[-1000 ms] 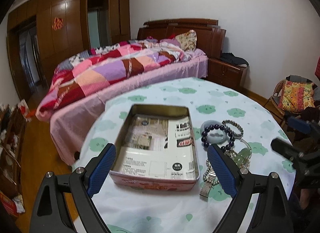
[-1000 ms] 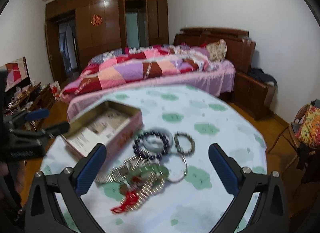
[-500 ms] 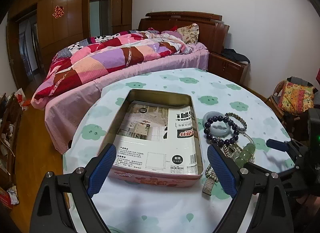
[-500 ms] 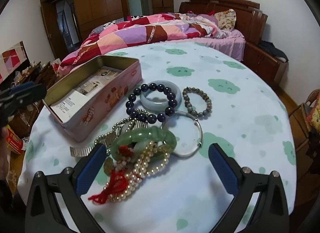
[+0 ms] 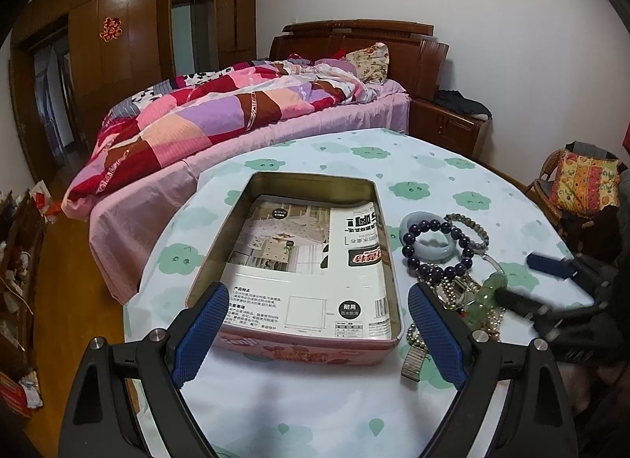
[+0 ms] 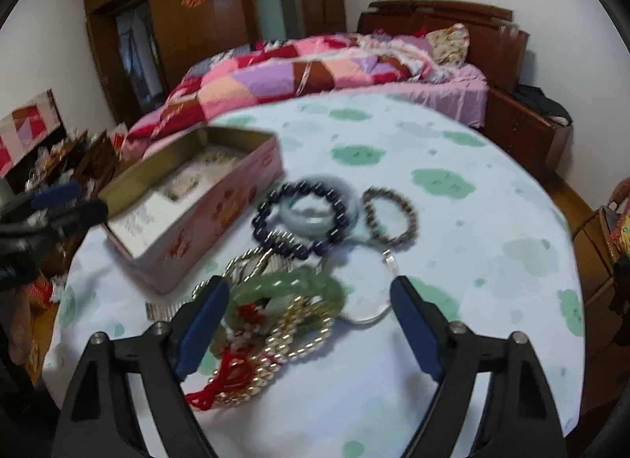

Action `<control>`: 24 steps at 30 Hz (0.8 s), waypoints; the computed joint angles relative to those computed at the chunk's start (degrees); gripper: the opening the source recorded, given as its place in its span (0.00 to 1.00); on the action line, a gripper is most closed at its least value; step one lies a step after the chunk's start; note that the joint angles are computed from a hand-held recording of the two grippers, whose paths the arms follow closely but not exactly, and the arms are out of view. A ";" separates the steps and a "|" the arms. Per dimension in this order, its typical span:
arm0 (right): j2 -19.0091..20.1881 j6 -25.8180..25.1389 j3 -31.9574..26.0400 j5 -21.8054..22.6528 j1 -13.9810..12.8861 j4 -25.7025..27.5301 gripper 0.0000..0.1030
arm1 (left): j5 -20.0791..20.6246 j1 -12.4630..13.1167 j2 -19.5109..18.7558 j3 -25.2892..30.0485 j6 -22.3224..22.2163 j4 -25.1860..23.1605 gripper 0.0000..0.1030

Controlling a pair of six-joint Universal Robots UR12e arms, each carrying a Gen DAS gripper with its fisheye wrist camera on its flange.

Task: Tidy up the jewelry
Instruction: 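Move the right tool toward the brown stone bead bracelet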

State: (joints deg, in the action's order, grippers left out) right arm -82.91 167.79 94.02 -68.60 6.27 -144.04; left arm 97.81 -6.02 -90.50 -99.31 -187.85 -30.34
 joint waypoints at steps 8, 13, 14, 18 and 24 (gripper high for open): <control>3.03 3.55 -4.05 -7.97 -0.21 0.25 0.70 | -0.02 -0.85 -2.64 1.91 3.79 2.25 0.90; 5.36 3.02 -6.60 -10.02 -0.20 2.42 0.61 | 0.09 -1.67 -5.43 4.72 6.48 1.83 0.81; 5.56 2.89 -6.85 -10.13 -0.19 2.79 0.61 | 0.16 -1.83 -5.87 5.28 6.94 1.33 0.78; 7.16 3.45 -8.82 -10.39 -0.09 4.45 0.57 | -0.14 -2.49 -7.64 7.29 8.48 -0.57 0.66; 9.83 1.45 -12.54 -12.90 0.95 10.49 0.50 | 0.45 -3.74 -9.30 9.17 11.01 -1.30 0.62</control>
State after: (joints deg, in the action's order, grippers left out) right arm -73.08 169.24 81.48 -81.51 7.21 -133.55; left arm 98.26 -9.75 -99.80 -90.13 -176.84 -31.65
